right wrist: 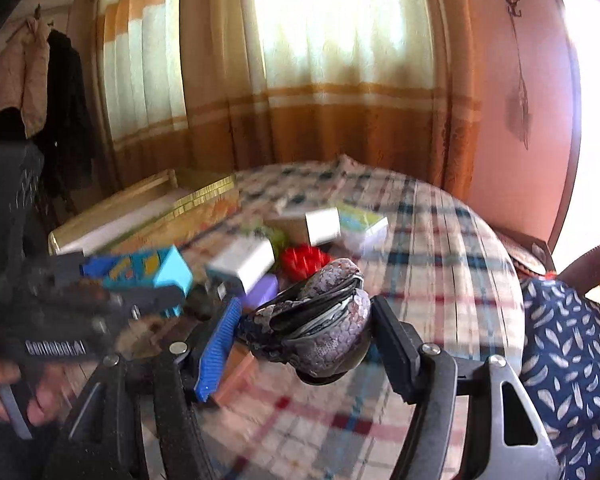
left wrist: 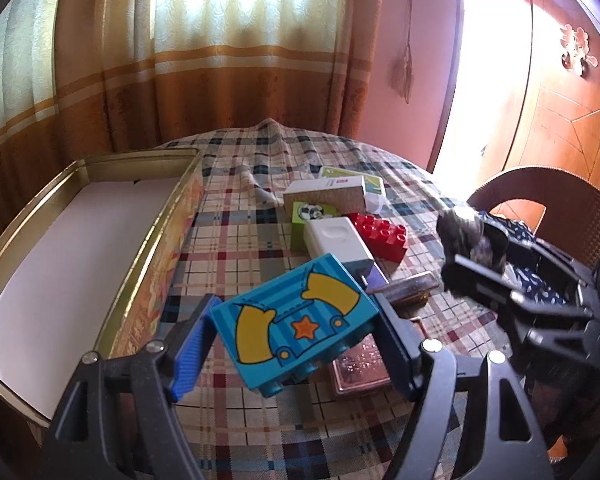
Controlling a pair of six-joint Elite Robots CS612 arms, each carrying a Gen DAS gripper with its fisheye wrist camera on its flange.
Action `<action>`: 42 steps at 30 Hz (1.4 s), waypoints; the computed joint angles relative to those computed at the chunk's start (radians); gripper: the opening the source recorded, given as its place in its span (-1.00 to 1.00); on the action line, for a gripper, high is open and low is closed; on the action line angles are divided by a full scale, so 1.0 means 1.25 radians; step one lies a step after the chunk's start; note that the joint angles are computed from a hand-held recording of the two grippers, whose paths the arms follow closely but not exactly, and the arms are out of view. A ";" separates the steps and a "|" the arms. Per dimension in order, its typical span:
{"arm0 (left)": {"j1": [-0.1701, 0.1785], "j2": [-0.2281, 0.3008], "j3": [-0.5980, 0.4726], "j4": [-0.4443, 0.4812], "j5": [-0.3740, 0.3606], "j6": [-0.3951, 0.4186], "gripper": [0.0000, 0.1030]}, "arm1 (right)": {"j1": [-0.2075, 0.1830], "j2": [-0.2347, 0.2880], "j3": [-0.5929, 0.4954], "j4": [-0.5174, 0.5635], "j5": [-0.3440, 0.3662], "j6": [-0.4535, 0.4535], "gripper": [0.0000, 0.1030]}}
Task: Organize rigid objects
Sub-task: 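Carry the blue block with the left tool while the right tool carries the pouch to the tin tray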
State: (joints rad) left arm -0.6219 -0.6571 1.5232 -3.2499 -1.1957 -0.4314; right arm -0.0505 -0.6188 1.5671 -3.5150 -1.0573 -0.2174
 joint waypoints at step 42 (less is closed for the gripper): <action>-0.014 0.015 0.018 -0.191 0.225 0.060 0.46 | 0.025 0.016 -0.059 -0.051 -0.006 0.076 0.31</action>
State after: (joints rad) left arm -0.6397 -0.6387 1.5461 -3.4887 -0.9144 -0.3559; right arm -0.0194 -0.5993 1.4929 -3.5790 -1.0646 -0.1221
